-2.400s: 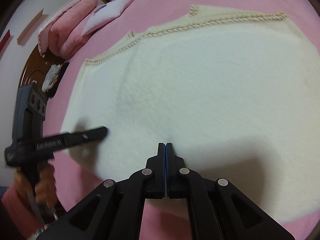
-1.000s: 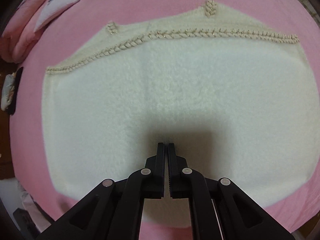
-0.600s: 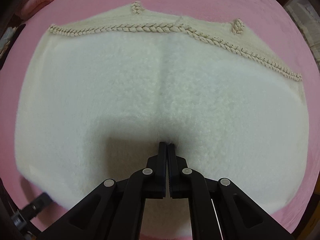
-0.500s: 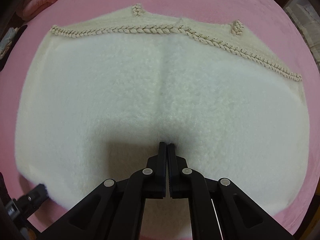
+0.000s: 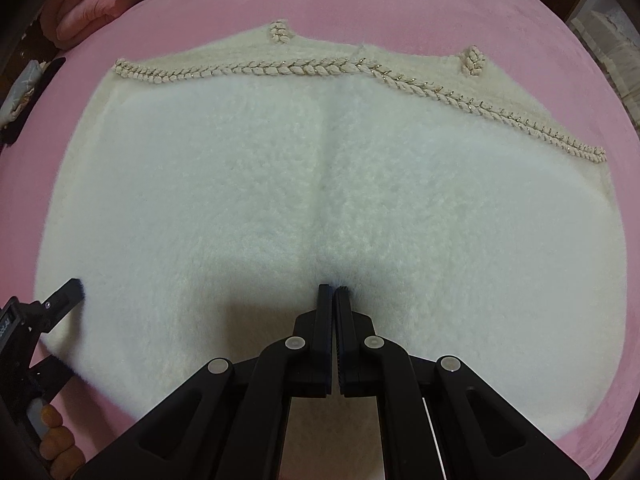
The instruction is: Fold large clothes
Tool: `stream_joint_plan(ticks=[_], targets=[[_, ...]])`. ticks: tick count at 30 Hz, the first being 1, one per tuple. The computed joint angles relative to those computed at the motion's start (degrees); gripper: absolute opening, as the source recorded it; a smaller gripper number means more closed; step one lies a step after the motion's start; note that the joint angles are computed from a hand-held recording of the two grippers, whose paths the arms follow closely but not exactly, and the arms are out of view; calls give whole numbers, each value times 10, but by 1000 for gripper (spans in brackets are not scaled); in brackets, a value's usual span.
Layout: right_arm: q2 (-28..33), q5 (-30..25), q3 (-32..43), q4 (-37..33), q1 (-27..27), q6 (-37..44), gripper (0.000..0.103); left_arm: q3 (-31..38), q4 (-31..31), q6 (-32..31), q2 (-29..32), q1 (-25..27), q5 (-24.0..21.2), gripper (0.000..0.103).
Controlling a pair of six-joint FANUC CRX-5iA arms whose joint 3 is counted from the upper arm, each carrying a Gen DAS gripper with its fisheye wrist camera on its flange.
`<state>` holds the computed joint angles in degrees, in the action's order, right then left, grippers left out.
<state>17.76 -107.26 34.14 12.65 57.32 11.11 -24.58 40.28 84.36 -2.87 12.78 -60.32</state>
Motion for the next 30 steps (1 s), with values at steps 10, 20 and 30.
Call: stream_joint_plan(ticks=[10, 20, 30], targets=[[-70, 79, -80, -43, -38, -32, 3, 50, -81, -69, -66, -73, 72, 16], [-183, 205, -196, -90, -67, -79, 3, 86, 14, -190, -84, -77, 25, 12], [-329, 367, -340, -171, -120, -43, 0, 119, -21, -208, -161, -197, 50, 10]])
